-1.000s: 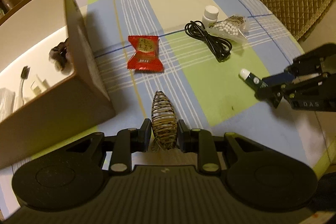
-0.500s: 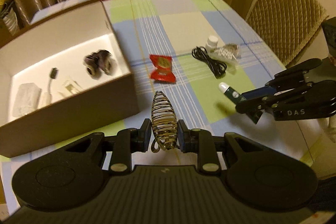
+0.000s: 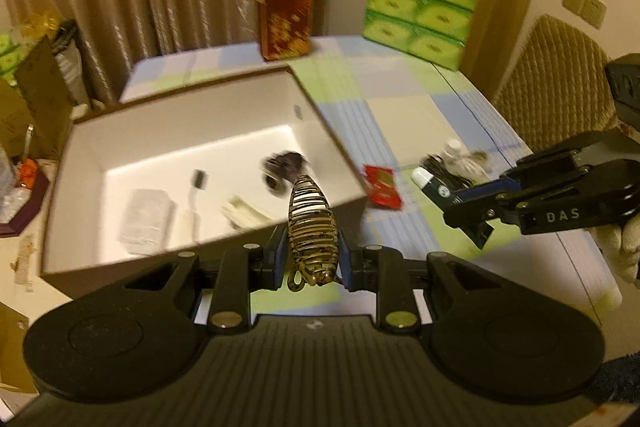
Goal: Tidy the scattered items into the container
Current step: 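Carry the gold spring and green tube in both grippers over the brown box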
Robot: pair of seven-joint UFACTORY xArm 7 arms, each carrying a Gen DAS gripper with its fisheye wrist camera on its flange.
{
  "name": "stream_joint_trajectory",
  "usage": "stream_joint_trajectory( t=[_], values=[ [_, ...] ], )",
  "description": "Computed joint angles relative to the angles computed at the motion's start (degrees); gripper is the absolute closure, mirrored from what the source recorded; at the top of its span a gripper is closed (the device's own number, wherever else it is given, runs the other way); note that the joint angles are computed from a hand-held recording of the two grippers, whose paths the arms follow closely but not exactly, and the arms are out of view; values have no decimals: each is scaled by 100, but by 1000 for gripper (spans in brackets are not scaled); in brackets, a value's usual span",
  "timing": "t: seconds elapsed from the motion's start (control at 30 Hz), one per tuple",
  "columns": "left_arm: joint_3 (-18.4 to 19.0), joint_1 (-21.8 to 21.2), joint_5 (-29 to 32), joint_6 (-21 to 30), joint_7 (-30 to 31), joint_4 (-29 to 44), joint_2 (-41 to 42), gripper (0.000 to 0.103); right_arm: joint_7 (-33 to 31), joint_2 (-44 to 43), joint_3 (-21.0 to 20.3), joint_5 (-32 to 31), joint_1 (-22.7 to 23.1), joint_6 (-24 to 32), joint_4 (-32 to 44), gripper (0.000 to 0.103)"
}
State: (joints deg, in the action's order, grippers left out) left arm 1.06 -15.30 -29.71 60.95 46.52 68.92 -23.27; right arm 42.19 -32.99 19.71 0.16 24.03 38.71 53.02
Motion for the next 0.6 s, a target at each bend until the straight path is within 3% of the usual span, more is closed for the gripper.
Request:
stream_joint_trajectory(
  t=[0.33, 0.6],
  values=[
    [192, 337, -181, -135, 501, 995, 957, 82, 444, 1312, 309, -885, -367, -243, 1115, 89],
    [-64, 718, -316, 12, 767, 2021, 2074, 82, 867, 2443, 59, -1576, -221, -112, 1933, 89]
  ],
)
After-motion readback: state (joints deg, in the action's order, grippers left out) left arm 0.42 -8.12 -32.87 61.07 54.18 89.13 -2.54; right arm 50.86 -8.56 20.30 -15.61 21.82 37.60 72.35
